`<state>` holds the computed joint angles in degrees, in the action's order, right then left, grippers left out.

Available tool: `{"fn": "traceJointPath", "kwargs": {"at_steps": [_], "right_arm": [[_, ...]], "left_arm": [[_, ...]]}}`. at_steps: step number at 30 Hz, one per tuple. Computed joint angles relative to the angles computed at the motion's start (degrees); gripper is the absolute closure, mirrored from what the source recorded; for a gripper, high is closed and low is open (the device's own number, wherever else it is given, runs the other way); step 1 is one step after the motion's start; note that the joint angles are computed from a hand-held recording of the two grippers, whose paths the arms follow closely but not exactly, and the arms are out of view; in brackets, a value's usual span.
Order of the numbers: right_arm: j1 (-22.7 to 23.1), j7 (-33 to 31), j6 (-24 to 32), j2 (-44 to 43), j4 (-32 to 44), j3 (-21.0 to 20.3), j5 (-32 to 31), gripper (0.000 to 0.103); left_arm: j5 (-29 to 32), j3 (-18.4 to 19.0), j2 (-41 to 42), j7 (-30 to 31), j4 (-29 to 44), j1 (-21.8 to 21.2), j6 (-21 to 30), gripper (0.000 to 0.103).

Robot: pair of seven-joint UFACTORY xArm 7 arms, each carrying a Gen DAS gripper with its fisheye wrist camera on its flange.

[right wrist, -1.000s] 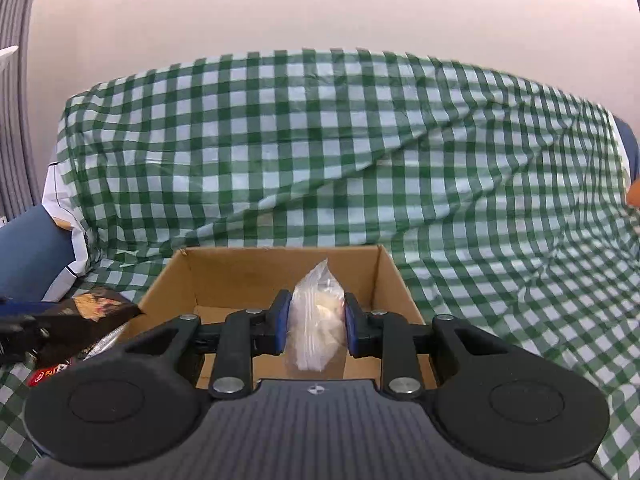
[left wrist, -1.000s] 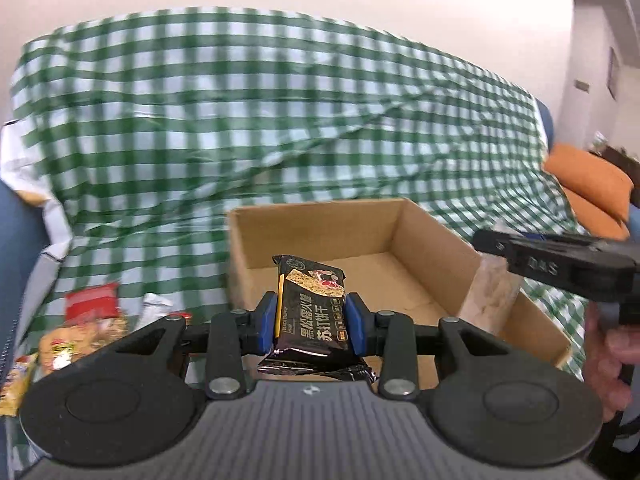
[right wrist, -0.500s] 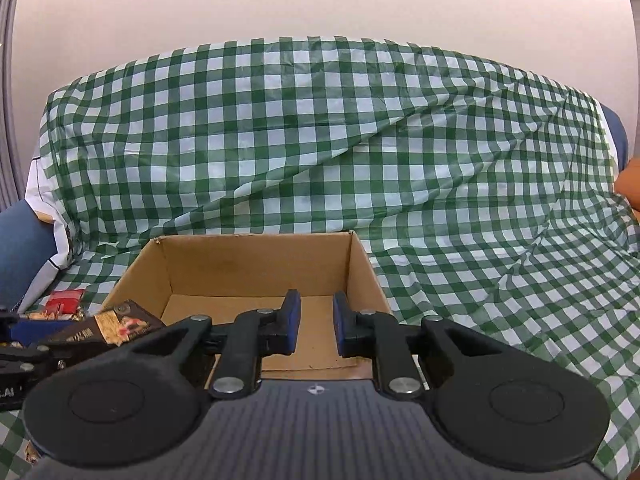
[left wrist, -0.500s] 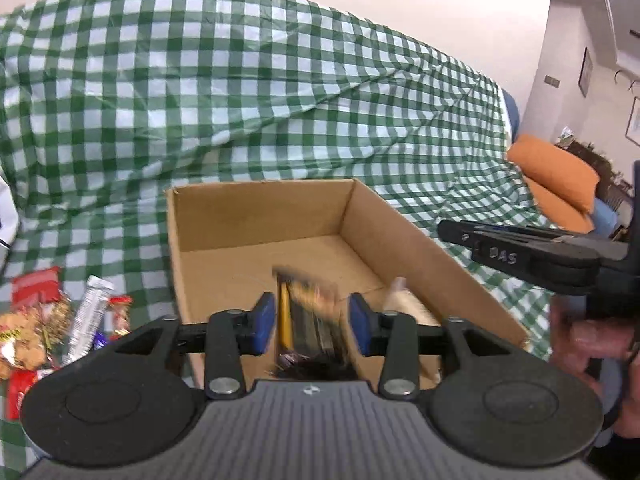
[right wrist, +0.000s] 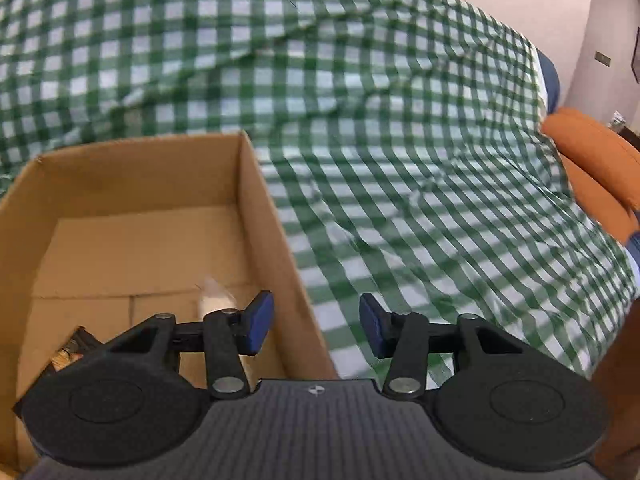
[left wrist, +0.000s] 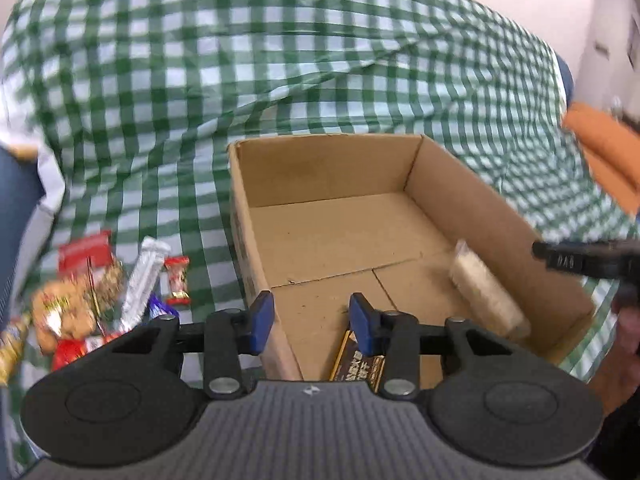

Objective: Organize snacks
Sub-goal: 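Lower the dark cracker pack into the box and open the left gripper, then move both open tools back from the box to the snack pile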

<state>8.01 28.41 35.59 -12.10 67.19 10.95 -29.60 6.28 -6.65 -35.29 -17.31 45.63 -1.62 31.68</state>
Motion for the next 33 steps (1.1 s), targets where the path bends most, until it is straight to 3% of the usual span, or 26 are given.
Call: {"fn": "traceJointPath", "kwargs": {"at_steps": [1, 3, 4, 7, 11, 16, 20, 26, 33], "right_arm": [[0.2, -0.7, 0.2, 0.2, 0.1, -0.3, 0.7, 0.074], [0.3, -1.3, -0.9, 0.3, -0.3, -0.6, 1.5, 0.081], [0.2, -1.1, -1.1, 0.4, -0.3, -0.5, 1.2, 0.081], [-0.1, 0.0, -1.0, 0.6, -0.1, -0.3, 0.4, 0.082], [-0.5, 2.6, 0.3, 0.4, 0.2, 0.3, -1.4, 0.082], [-0.1, 2.5, -0.9, 0.0, -0.5, -0.2, -1.3, 0.082], [-0.3, 2.5, -1.6, -0.5, -0.9, 0.2, -2.0, 0.080], [-0.6, 2.7, -8.0, -2.2, -2.9, 0.2, -0.5, 0.064], [-1.3, 1.9, -20.1, -5.2, -7.0, 1.7, 1.6, 0.063]], "left_arm": [[-0.2, 0.4, -0.2, 0.7, -0.4, -0.6, -0.5, 0.059], [-4.1, 3.3, -0.3, 3.8, -0.9, -4.4, -0.8, 0.074], [-4.8, 3.6, -0.3, 4.8, -1.1, -5.0, -0.7, 0.075], [-1.3, 0.3, -1.5, 3.9, -2.2, -1.7, -2.4, 0.074], [-0.7, -0.5, -2.6, 0.8, -3.2, 1.0, -4.7, 0.074], [-1.8, 1.1, -1.3, 2.9, -1.5, -1.0, 0.5, 0.074], [-2.6, 1.7, -1.0, 4.1, -1.3, -1.8, 0.7, 0.073], [-2.0, 1.5, -2.2, 2.8, -2.1, 0.3, -0.4, 0.073], [2.4, 0.8, -8.4, -0.6, -7.2, 7.2, -6.0, 0.072]]}}
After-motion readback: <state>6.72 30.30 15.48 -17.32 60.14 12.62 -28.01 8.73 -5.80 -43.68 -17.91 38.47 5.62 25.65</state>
